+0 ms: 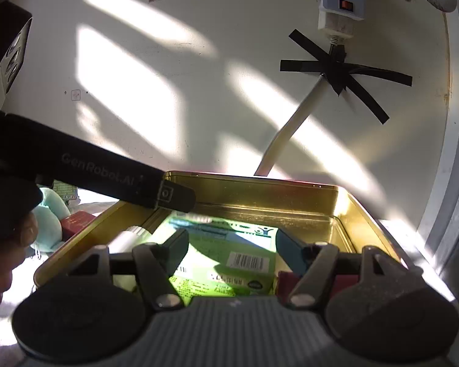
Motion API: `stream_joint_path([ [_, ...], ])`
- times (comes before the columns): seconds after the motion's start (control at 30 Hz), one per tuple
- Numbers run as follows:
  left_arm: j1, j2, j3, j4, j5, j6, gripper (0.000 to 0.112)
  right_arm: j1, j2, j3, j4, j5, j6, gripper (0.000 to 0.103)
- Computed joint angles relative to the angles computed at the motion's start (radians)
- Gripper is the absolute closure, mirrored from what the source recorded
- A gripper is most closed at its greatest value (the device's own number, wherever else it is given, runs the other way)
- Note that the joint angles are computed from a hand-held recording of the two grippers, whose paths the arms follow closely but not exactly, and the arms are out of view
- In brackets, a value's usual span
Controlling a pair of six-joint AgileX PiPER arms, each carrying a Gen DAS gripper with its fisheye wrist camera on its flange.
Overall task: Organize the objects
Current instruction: 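Lower the green medicine box into the pink tin with the left gripper, then reach the right gripper to the teal plush toy and grasp it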
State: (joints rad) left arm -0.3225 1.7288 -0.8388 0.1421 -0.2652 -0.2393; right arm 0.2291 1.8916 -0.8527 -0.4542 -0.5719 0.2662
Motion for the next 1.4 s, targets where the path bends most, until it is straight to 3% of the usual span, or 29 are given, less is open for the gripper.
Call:
stream_joint_path([
  [0.17,0.003,-0.060,0.091,-0.013,-0.043,0.013,0.039,-0.028,-0.028,0.062,-0.022,-0.056,-0.011,0.038],
  [0.47,0.104,-0.329,0.407,0.053,-0.129,0.010,0.039,-0.052,-0.131,0.193,-0.153,-0.163,0.144,0.038],
  [0.6,0.263,-0.430,0.543,0.301,-0.153,-0.182,0.039,-0.040,-0.195,0.262,-0.234,-0.216,0.226,0.038],
  [0.77,0.588,-0.462,0.675,0.625,-0.243,-0.343,0.039,0.032,-0.256,0.313,-0.311,-0.238,0.274,0.038],
  [0.93,0.949,-0.348,0.695,0.743,-0.348,-0.308,0.039,0.224,-0.231,0.279,-0.260,-0.140,0.232,0.039],
  [1.0,1.035,-0.295,0.682,0.734,-0.372,-0.281,0.039,0.284,-0.194,0.237,-0.249,-0.098,0.234,0.040],
  [1.1,1.187,-0.192,0.668,0.784,-0.496,-0.261,0.039,0.381,-0.120,0.130,-0.213,0.009,0.268,0.041],
  [1.17,1.239,-0.177,0.652,0.869,-0.527,-0.333,0.039,0.446,-0.073,0.061,-0.101,0.066,0.186,0.041],
  [1.4,1.348,-0.128,0.640,1.004,-0.614,-0.393,0.038,0.599,0.164,-0.301,0.506,0.302,-0.377,0.041],
])
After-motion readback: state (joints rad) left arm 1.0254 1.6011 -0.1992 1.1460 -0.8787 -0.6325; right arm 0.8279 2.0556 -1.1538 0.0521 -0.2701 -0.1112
